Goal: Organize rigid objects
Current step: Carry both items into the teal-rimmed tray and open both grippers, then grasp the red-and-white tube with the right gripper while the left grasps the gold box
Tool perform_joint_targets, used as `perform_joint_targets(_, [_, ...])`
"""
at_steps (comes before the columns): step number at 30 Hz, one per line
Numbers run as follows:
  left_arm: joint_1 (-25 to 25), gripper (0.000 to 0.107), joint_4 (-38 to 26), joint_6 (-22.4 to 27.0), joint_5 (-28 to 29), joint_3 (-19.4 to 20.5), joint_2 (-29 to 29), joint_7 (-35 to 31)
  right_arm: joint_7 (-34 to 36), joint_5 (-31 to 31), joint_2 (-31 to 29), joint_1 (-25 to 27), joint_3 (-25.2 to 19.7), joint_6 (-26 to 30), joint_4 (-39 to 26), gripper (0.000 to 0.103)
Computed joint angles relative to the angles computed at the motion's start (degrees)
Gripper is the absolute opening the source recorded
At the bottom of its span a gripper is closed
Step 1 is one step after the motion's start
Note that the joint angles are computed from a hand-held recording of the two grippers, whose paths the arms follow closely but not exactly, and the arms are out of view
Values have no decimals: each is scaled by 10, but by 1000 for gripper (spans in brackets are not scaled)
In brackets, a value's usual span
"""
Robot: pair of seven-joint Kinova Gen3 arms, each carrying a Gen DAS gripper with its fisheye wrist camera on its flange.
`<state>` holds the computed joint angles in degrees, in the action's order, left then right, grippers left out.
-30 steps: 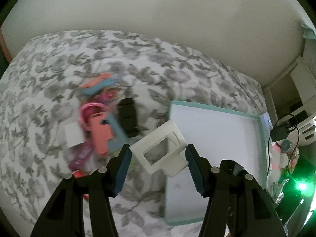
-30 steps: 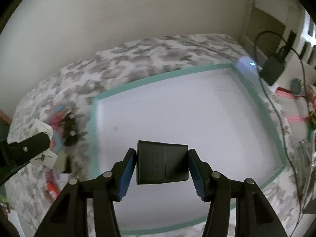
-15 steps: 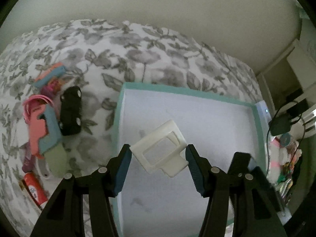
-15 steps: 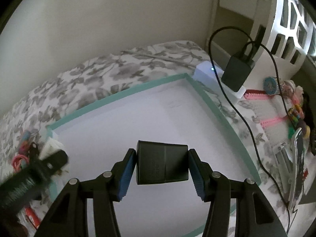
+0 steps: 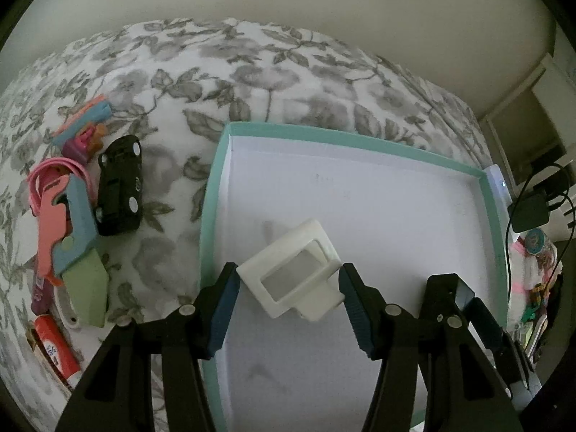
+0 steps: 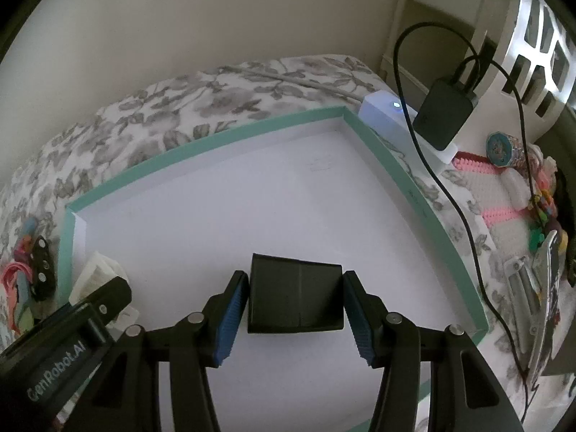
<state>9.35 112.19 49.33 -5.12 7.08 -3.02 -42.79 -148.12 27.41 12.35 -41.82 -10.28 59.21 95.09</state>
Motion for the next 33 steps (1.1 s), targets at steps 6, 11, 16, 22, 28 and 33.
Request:
perform_joint_targets(6, [-7,59,-5,6,30,-10,-1,-30,16,-10,3,2,-2,10,-9,57])
perform_joint_targets(11, [-13,59,-14,22,24,-8,-12,-24,37,-24,1,6,-2,24,-25,63])
perform_joint_targets(16, [-21,59,-22,34,30,-11,-29,-31,45,-26,-11,6,-4,29,-35,64])
perform_joint_targets(22, [-30,60,-37,60,-11,6,-54,5,51,-18,-32,8,-10,34,-49,64])
perform_joint_targets(28, [-43,83,-39,85,-57,18,-70,46,34,6,-45,3,-20,30,-50,78])
perform_joint_targets(33, [-56,91,-28,111,-91,19,-79,79,27,17,-40,-6,-25,36,-50,83])
